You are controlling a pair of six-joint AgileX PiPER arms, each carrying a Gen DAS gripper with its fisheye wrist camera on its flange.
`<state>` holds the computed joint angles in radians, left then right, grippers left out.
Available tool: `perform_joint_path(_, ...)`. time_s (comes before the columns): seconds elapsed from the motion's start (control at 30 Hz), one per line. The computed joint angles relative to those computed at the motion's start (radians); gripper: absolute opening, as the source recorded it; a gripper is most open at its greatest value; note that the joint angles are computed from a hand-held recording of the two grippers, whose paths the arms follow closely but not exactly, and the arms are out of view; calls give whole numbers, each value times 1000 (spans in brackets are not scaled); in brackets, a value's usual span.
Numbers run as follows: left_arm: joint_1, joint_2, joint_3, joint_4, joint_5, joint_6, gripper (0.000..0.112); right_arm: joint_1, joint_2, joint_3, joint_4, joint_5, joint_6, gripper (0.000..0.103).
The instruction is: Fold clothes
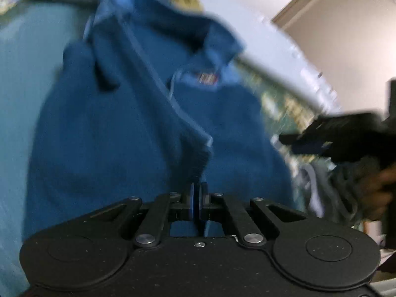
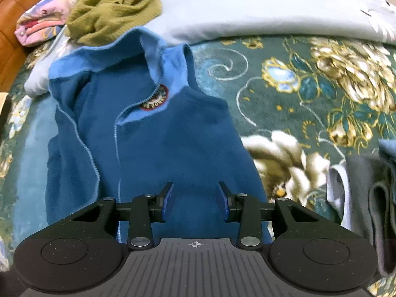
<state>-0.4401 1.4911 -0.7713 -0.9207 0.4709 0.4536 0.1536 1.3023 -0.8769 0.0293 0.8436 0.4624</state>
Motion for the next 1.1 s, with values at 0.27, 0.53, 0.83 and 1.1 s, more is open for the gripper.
perform_joint_path(0.27, 51, -137, 29, 177, 19, -146, 20, 29, 151, -139, 132, -73, -180, 33)
perform_joint_path(0.53, 163, -201, 132, 715, -36, -735, 42, 151, 641, -696, 253, -70, -393, 39)
perform_joint_path(0.83, 344, -138, 202, 265, -32, -254, 44, 226, 1039, -1255, 150, 152, -338, 26)
perform_joint_path(1.1, 464, -46, 120, 97, 134, 23, 46, 176, 738, -875, 54, -44, -177, 5)
